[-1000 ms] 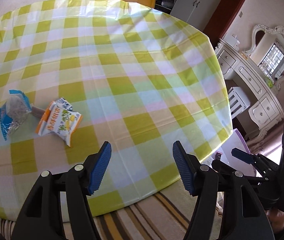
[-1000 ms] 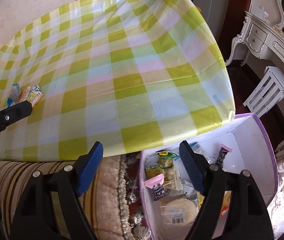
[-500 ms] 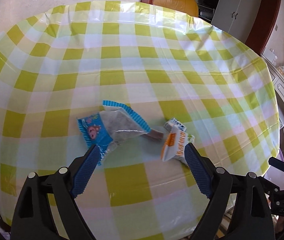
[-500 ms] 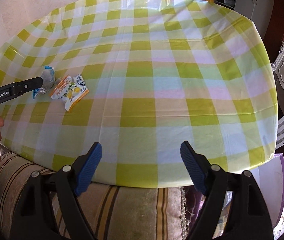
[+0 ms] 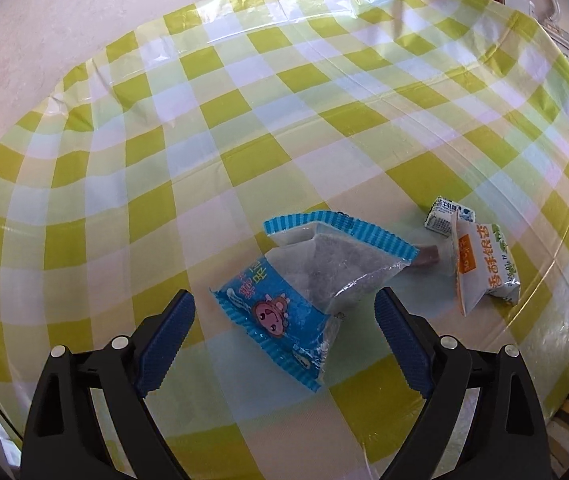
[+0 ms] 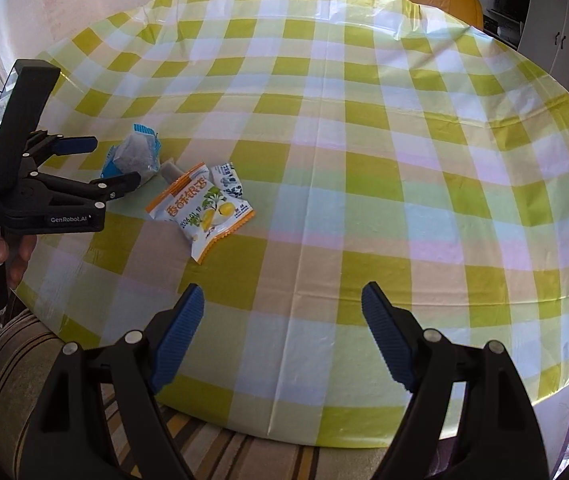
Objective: Organize snacks
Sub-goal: 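Grasp the blue candy bag with left tool while right tool grasps white-orange biscuit packet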
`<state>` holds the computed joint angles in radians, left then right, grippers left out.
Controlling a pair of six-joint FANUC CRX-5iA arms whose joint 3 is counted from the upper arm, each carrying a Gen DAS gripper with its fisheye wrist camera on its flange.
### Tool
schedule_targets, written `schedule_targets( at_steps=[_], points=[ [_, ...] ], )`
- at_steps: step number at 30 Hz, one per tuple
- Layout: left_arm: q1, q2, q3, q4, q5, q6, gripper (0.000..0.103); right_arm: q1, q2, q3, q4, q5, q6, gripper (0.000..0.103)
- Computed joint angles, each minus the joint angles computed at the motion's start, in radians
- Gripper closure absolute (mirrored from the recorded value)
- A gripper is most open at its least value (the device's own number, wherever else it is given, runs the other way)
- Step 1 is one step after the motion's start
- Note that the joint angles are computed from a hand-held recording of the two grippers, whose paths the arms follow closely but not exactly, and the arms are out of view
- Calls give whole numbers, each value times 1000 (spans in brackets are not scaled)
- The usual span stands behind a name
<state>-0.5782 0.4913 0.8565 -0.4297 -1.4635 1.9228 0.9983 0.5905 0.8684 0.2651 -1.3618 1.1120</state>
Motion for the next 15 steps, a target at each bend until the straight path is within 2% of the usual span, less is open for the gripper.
schedule_targets(
  at_steps=[5, 6, 8, 9, 15],
  points=[
    [34, -1, -34, 88, 64, -78, 16, 3, 85, 129, -13, -31, 58, 22],
    [40, 0, -38, 107, 70, -89, 18, 3, 99, 152, -17, -34, 67, 22],
    [46, 4, -40, 126, 65, -86, 31, 2, 129, 199, -23, -45, 87, 22],
    [49, -6, -57, 135, 80, -75, 35, 1, 141, 220, -29, -49, 95, 22],
    [49, -28, -86, 147, 85, -56, 43, -11, 258, 422, -66, -123, 142, 22]
  ],
)
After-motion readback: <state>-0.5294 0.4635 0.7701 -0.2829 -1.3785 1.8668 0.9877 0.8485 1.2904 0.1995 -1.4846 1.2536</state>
